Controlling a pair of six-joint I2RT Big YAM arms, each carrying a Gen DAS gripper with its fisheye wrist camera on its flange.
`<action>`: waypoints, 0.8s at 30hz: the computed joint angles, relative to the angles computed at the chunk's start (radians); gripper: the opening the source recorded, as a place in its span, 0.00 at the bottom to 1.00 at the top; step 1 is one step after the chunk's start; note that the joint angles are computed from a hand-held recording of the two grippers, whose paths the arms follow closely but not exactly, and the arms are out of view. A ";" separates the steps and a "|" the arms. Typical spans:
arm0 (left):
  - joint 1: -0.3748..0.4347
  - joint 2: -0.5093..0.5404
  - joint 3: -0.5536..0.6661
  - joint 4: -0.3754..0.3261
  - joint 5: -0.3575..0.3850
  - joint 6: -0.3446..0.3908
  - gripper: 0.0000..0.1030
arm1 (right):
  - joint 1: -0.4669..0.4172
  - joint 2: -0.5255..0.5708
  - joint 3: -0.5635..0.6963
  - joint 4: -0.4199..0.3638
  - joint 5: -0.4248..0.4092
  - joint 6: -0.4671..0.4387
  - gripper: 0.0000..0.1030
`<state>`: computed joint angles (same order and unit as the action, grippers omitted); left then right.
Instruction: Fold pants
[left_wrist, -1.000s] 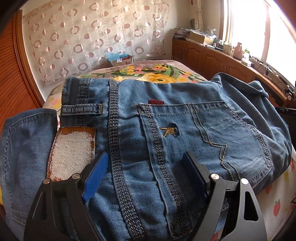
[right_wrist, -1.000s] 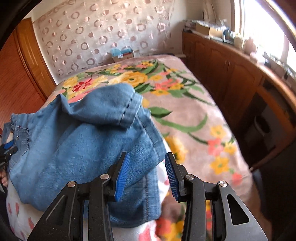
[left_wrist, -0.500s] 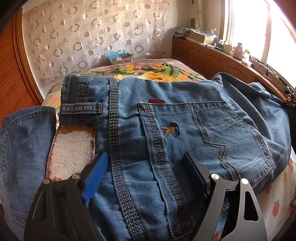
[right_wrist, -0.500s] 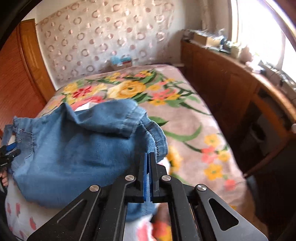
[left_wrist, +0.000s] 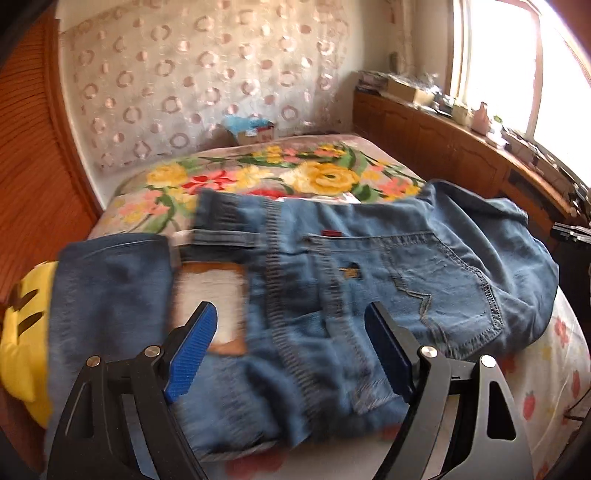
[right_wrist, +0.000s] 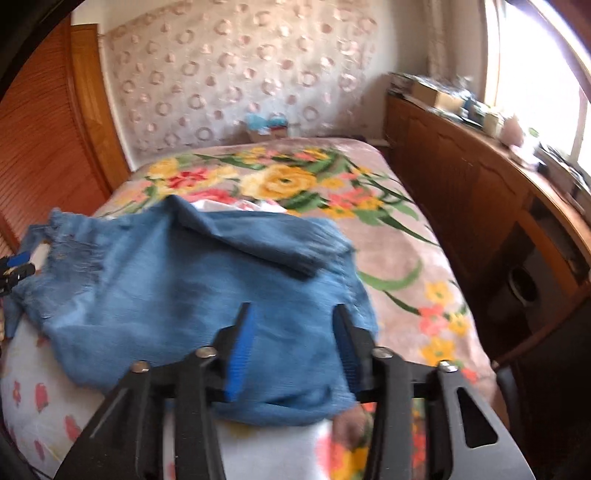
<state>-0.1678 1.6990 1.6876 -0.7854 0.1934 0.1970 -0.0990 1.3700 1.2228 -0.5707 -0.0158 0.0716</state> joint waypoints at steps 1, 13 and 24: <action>0.012 -0.014 -0.012 0.001 -0.004 -0.002 0.81 | 0.007 0.006 -0.002 0.012 -0.013 -0.011 0.48; 0.063 -0.066 -0.130 0.018 -0.049 -0.015 0.55 | 0.087 0.108 -0.002 0.073 -0.230 -0.163 0.57; 0.052 -0.104 -0.181 0.037 -0.043 0.015 0.33 | 0.107 0.157 -0.013 0.087 -0.265 -0.258 0.61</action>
